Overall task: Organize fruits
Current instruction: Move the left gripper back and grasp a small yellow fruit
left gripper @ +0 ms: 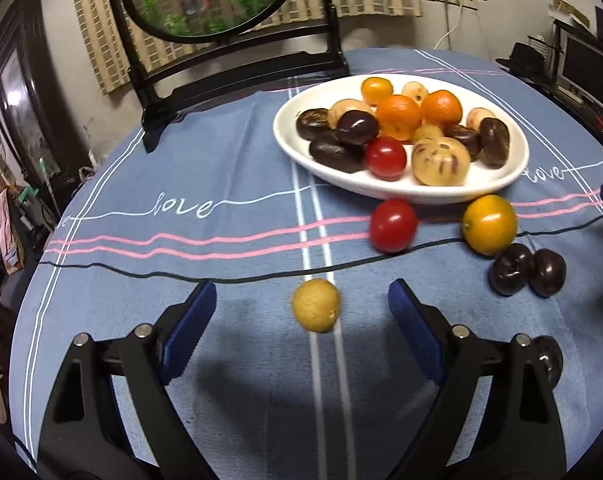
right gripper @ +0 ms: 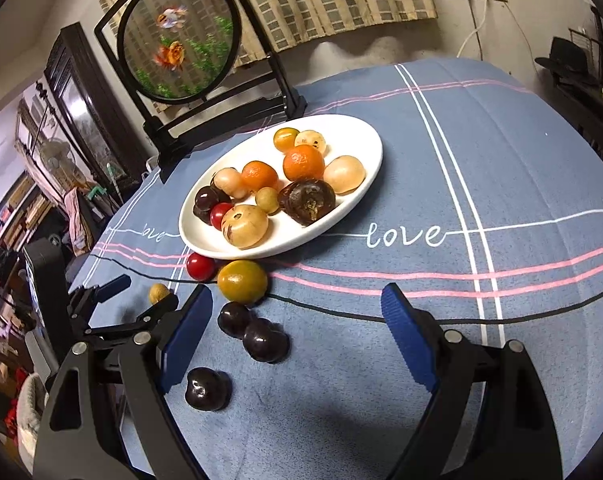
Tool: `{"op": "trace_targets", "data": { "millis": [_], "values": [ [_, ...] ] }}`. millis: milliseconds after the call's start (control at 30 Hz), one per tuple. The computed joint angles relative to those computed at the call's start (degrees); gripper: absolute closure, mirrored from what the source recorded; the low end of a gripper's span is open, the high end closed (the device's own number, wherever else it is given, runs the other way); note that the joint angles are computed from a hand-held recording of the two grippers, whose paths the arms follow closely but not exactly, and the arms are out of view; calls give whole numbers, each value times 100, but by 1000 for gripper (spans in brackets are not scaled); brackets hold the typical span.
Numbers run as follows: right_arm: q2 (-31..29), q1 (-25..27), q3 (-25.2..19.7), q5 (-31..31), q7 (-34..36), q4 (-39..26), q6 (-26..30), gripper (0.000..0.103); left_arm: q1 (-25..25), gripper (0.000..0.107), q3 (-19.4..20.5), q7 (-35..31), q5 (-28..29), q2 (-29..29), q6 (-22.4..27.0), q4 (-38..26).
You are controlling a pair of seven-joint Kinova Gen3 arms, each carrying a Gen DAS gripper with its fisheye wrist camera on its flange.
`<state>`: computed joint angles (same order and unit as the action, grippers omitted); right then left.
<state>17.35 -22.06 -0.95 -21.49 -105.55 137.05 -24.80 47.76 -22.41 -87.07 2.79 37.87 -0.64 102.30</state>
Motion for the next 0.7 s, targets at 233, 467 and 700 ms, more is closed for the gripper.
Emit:
{"op": "trace_targets", "data": {
  "millis": [233, 467, 700],
  "values": [
    [67, -240, 131, -238, 431, -91, 101, 16, -1015, 60, 1122, -47, -298, -52, 426, -234],
    [266, -139, 65, 62, 519, -400, 727, 34, -1208, 65, 1308, 94, -441, -40, 455, -281],
    [360, 242, -193, 715, 22, -538, 1085, 52, -1126, 69, 1241, 170, -552, -33, 466, -291]
  ]
}}
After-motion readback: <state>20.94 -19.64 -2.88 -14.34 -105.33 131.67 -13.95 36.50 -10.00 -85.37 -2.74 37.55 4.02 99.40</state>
